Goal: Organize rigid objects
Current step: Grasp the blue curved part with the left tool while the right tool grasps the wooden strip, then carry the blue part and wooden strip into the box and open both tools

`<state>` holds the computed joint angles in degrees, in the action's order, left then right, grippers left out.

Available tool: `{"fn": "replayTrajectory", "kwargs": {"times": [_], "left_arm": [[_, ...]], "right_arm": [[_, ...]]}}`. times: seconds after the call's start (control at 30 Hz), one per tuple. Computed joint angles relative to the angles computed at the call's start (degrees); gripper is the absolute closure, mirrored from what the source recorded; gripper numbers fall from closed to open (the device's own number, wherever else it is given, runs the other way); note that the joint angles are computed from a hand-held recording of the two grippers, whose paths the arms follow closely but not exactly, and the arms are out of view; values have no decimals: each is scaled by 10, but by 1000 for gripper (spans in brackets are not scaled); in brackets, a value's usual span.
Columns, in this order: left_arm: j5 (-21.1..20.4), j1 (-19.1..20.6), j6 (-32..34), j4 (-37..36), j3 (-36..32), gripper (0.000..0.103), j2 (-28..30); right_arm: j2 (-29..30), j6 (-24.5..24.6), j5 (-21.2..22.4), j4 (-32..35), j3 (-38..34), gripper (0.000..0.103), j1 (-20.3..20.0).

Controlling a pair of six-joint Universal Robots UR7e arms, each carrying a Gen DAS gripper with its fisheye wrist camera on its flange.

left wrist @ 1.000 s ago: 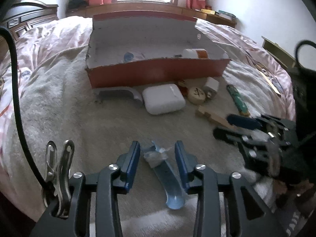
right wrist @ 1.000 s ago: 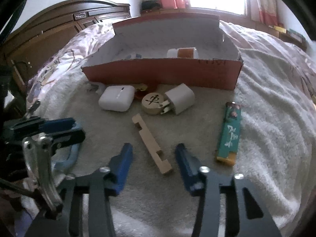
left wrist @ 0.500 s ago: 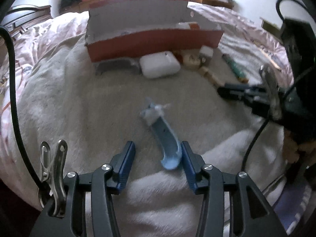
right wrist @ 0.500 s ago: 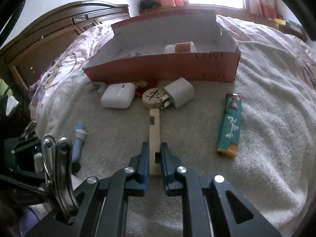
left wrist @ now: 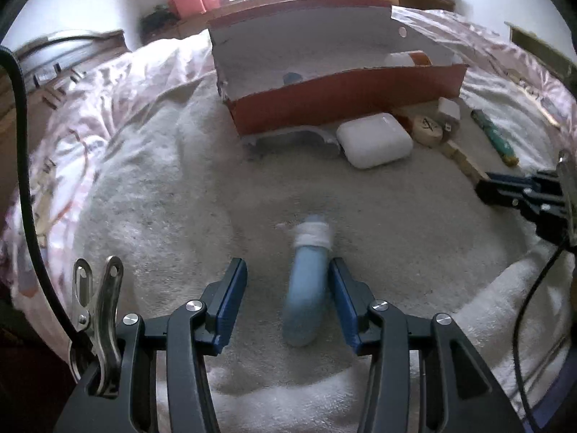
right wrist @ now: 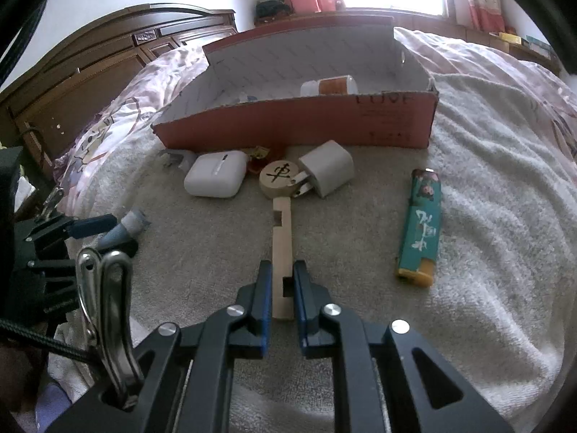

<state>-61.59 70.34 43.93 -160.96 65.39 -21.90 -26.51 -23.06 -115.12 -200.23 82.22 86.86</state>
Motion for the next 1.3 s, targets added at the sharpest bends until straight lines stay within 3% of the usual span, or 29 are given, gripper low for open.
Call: {"fn": "replayTrajectory", "kwargs": {"times": [0.13,0.2,0.27,0.83,1.3], "left_arm": [[-21,5,-18,17,4,57,-5],[-34,6,-28,21,10,75,-9],[-40,4,-35,26,10,83,-10],[-88,2,-94,32,6,84,-19],[-127,-7,-132,66,-61,84,3]], "right_arm": [[-1,2,3,0,1,91,-2],[-2,3,6,0,3,91,-2],[-3,6,9,0,4,91,-4],[-16,16,45,-23,27,91,-6],[-33,9,81,-41,38,91,-3]]}}
